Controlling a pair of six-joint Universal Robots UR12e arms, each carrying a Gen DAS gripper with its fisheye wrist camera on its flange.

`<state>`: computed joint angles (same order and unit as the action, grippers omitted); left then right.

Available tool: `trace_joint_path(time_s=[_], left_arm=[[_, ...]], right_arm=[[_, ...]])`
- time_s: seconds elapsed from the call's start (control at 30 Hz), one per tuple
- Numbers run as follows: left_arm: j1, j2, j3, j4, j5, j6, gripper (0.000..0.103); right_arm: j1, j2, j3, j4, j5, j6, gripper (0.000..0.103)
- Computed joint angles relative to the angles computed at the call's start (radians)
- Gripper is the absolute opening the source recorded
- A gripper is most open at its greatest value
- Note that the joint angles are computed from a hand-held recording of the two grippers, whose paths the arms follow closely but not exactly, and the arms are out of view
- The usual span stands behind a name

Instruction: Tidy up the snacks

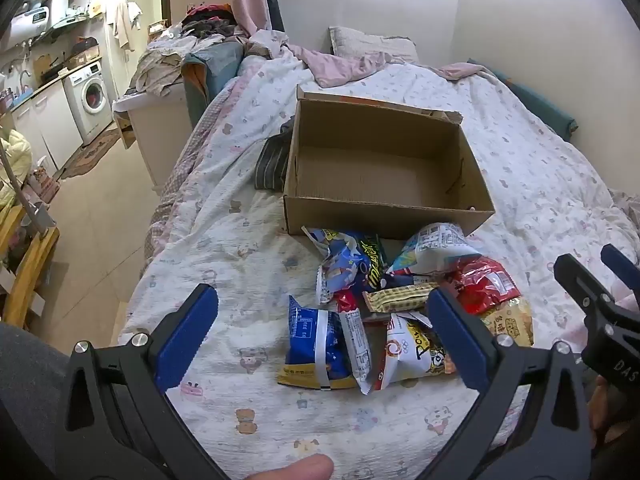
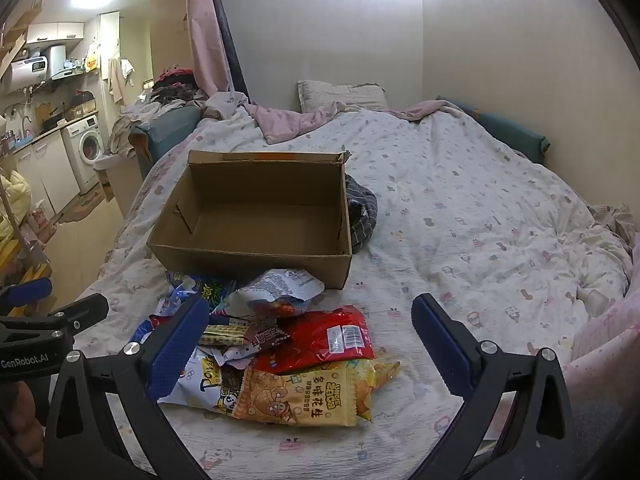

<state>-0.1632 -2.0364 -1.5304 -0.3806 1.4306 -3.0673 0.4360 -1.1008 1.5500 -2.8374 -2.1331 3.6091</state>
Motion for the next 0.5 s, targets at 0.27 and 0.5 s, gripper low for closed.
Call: trace_joint_path(time_s=[0.27, 0.5], left_arm=[[-0.001, 0.000, 0.000, -0.003, 0.000, 0.000, 0.103], [0.000, 0.000, 0.001, -0.004, -0.001, 0.000, 0.103]], right_arm=[[-0.001, 0.000, 0.003, -0.010, 0.000, 0.000, 0.103], [-0.001, -0.002, 0.003, -0.014, -0.001, -0.001, 0.103]])
